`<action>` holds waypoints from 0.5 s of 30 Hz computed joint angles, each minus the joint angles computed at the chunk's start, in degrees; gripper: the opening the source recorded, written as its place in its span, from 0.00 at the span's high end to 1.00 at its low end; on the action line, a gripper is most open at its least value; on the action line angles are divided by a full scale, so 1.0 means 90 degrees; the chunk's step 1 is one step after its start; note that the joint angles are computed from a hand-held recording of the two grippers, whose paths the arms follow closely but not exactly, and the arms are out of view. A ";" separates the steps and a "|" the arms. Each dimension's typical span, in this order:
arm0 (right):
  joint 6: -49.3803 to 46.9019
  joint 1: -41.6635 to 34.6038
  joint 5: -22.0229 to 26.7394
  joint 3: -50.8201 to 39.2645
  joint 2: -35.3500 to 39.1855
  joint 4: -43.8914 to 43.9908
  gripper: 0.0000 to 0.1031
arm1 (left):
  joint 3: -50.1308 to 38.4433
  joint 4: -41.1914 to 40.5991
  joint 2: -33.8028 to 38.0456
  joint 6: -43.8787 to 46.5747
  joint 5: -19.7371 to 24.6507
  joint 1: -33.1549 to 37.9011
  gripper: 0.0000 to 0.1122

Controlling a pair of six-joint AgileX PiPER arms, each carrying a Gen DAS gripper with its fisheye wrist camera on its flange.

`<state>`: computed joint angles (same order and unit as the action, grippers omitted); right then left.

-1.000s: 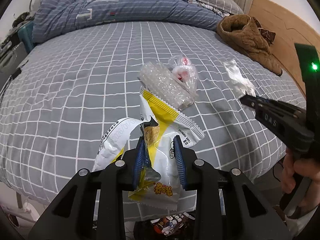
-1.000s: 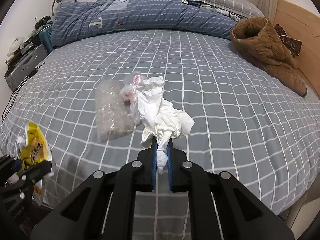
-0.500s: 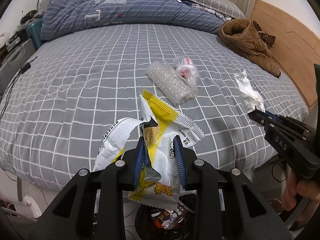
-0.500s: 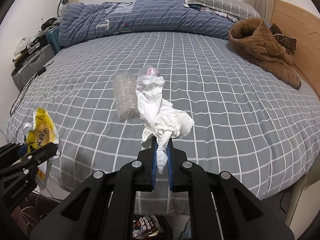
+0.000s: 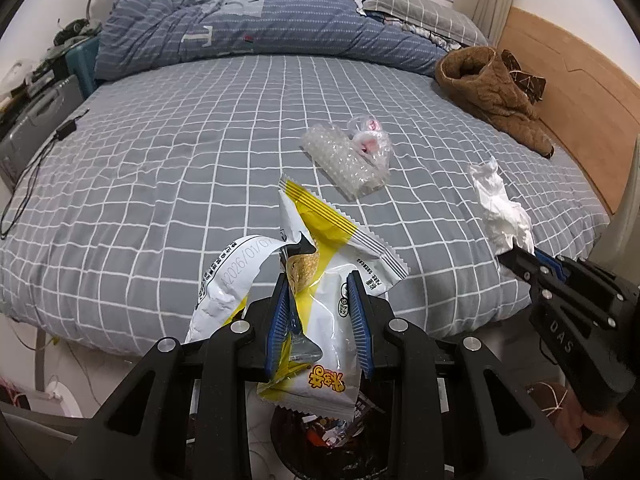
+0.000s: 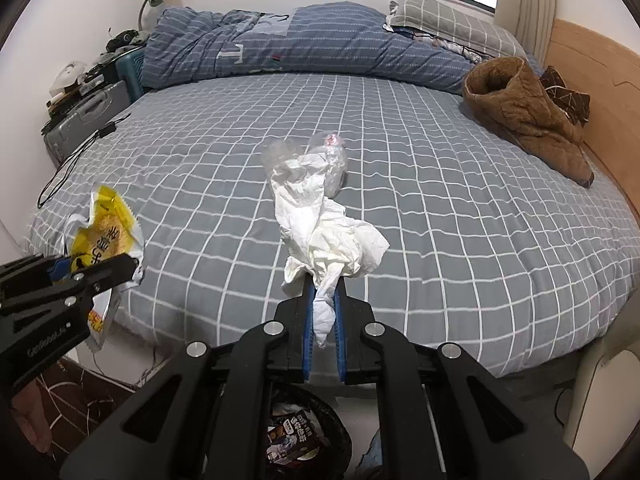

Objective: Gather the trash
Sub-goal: 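Lift the yellow wrapper and white tissue and carry both over the trash bin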

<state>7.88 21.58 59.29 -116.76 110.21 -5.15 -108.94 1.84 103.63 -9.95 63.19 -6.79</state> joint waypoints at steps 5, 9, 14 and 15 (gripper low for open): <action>0.0199 0.0201 -0.0301 0.0912 -0.0570 -0.0100 0.92 | 0.0641 0.0071 -0.0426 -0.0100 -0.0212 -0.0054 0.74; 0.0404 0.0383 -0.0522 0.1595 -0.0957 -0.0228 0.92 | 0.1186 0.0107 -0.0733 -0.0160 -0.0402 -0.0091 0.74; 0.0709 0.0554 -0.0702 0.2266 -0.1326 -0.0333 0.92 | 0.1822 0.0101 -0.1121 -0.0181 -0.0587 -0.0100 0.74; 0.0791 0.0599 -0.0745 0.2401 -0.1400 -0.0373 0.92 | 0.1933 0.0107 -0.1196 -0.0188 -0.0620 -0.0103 0.74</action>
